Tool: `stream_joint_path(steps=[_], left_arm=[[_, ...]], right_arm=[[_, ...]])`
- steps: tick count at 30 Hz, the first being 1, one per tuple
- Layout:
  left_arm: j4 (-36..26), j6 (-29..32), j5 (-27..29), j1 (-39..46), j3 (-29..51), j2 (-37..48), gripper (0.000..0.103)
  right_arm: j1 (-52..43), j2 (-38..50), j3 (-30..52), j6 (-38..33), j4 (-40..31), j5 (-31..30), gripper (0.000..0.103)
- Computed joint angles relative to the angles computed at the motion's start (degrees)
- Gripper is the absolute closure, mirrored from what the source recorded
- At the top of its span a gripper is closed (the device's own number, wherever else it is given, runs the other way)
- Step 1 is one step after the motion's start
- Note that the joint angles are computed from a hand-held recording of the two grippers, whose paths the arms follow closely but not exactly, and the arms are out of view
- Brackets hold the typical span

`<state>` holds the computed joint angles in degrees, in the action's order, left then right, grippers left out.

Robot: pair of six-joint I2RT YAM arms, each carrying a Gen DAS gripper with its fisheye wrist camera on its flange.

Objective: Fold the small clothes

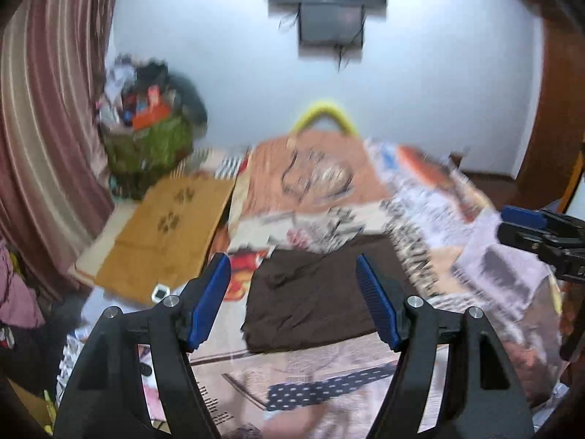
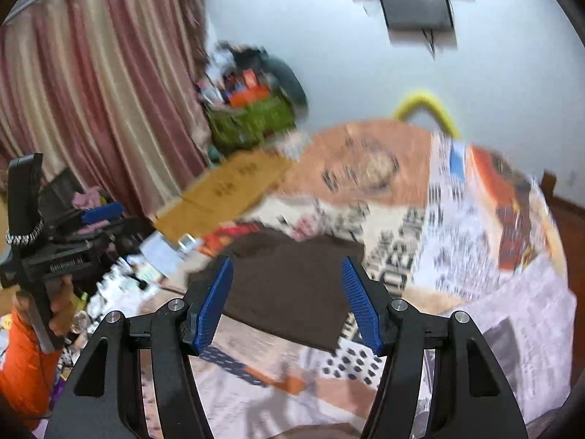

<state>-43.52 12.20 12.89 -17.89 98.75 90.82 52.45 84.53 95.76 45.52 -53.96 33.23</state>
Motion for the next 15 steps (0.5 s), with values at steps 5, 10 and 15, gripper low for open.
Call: stream_joint_path(steps=[5,10,15], left_arm=[[1.9,-2.9,2.5,-0.8,-4.8,-12.0,0.033],[4.1,-6.5,2.5,-1.2,-9.8,-22.9,0.033],[8.1,-8.1,-1.3,-2.5,-16.4,-32.9,0.033]], right_arm=[[9.1,0.2,6.9,-2.0,-1.3,11.0,0.045],[19.7,0.5,11.1,-3.4,-0.3,23.2,0.045],[27.9,3.9,15.6,-3.6,-2.0,36.2,0.045]])
